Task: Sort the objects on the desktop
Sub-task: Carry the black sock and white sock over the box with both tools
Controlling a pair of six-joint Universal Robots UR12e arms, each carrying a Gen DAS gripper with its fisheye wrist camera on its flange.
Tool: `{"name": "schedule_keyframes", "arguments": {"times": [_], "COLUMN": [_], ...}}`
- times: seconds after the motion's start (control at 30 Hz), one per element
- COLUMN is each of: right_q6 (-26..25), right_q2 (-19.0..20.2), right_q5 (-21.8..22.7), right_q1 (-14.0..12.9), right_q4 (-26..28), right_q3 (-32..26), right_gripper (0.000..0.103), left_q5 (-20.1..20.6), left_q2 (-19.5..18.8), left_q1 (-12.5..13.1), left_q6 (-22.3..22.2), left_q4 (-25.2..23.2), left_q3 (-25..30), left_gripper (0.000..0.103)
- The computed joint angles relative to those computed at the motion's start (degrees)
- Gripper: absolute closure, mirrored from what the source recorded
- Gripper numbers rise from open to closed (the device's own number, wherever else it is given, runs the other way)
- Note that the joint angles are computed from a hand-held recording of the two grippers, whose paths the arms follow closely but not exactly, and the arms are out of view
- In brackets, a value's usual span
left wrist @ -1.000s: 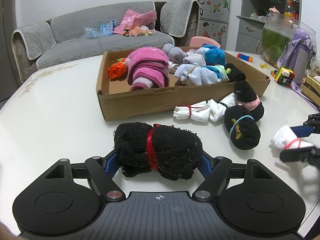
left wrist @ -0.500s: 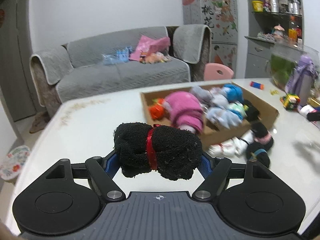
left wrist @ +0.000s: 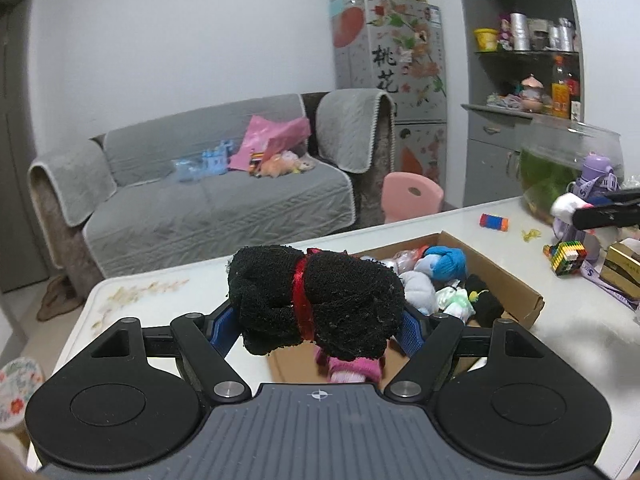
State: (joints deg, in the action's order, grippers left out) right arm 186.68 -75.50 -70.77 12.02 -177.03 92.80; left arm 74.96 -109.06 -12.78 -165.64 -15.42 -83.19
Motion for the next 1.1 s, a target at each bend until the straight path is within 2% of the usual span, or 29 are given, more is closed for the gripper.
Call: {"name": "schedule_keyframes", "arguments": {"times": [0.3,0.63,1.1], "right_q6": [-1.8,-2.0,-3.6], "right_q2": [3.7,5.6,6.2], "right_q5": [4.8,6.6,5.4], "right_q1": [-0.5,-0.3,-0.2], "right_q4": [4.4,6.8,13.0], "right_q3": [-5.3,-7.8,-9.1], "right_gripper": [0.061,0.061,0.061], "left_q5": [-0.4,-1.8,-3.1], "left_q2": [-3.6,-6.0,-10.1], "left_q1": [-0.9,-1.5,-2.9], "left_q6": [0.2,1.0,2.6], "left_q4": [-2.8,-4.8,-8.8], "left_q3": [4.4,6.8,11.3], "left_gripper": [0.023,0.023,0.023]}}
